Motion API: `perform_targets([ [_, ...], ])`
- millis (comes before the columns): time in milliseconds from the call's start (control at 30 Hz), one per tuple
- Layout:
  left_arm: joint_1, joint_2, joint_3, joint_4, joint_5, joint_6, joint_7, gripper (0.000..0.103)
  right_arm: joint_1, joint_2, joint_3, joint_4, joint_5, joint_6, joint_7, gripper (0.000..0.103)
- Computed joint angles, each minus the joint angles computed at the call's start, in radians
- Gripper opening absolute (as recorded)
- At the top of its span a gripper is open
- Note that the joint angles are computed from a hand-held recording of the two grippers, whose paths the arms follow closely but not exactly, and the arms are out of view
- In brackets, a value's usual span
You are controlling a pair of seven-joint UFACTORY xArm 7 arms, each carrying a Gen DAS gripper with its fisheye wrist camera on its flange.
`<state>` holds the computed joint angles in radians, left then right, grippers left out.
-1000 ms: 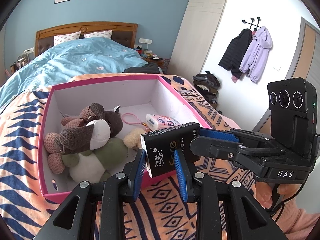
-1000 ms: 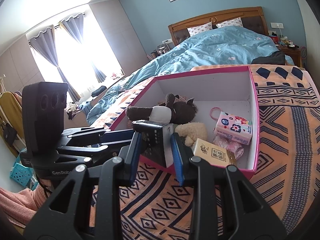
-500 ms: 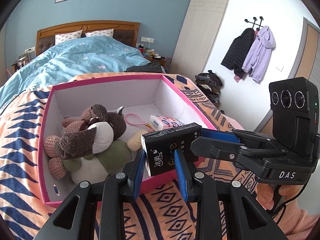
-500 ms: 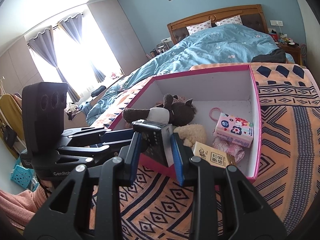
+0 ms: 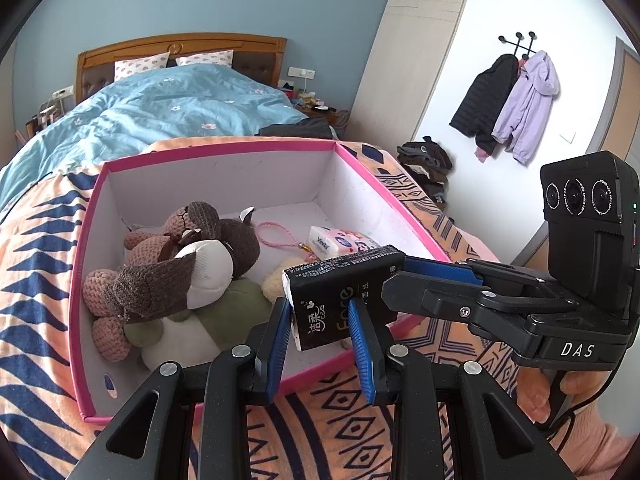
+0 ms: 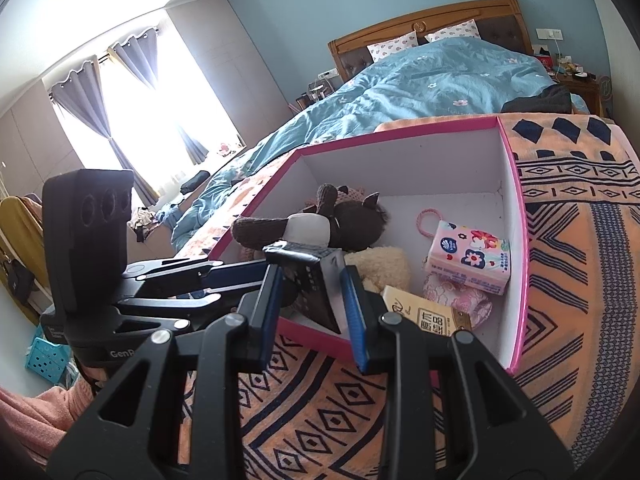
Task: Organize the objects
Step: 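Lower the black tissue pack into the pink box beside the beige pack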
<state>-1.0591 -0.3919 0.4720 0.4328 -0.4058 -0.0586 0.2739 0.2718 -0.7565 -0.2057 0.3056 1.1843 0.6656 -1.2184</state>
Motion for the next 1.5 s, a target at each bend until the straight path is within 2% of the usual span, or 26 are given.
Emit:
perform_targets([
  [667, -0.031, 0.048, 0.037, 0.04, -0.071, 0.016, 0.055, 0.029, -0.023, 0.113, 0.034, 0.054, 0.073, 0.004, -0.044, 0.034],
  [1200, 0.031, 0.116, -0.037, 0.089, -0.237, 0.052, 0.182, 0.029, -0.043, 0.185, 0.078, 0.085, 0.11, -0.008, -0.061, 0.034],
  [1500, 0.112, 0.161, -0.116, 0.113, -0.344, 0.083, 0.251, 0.029, -0.024, 0.237, 0.131, 0.097, 0.131, -0.095, -0.067, 0.034],
])
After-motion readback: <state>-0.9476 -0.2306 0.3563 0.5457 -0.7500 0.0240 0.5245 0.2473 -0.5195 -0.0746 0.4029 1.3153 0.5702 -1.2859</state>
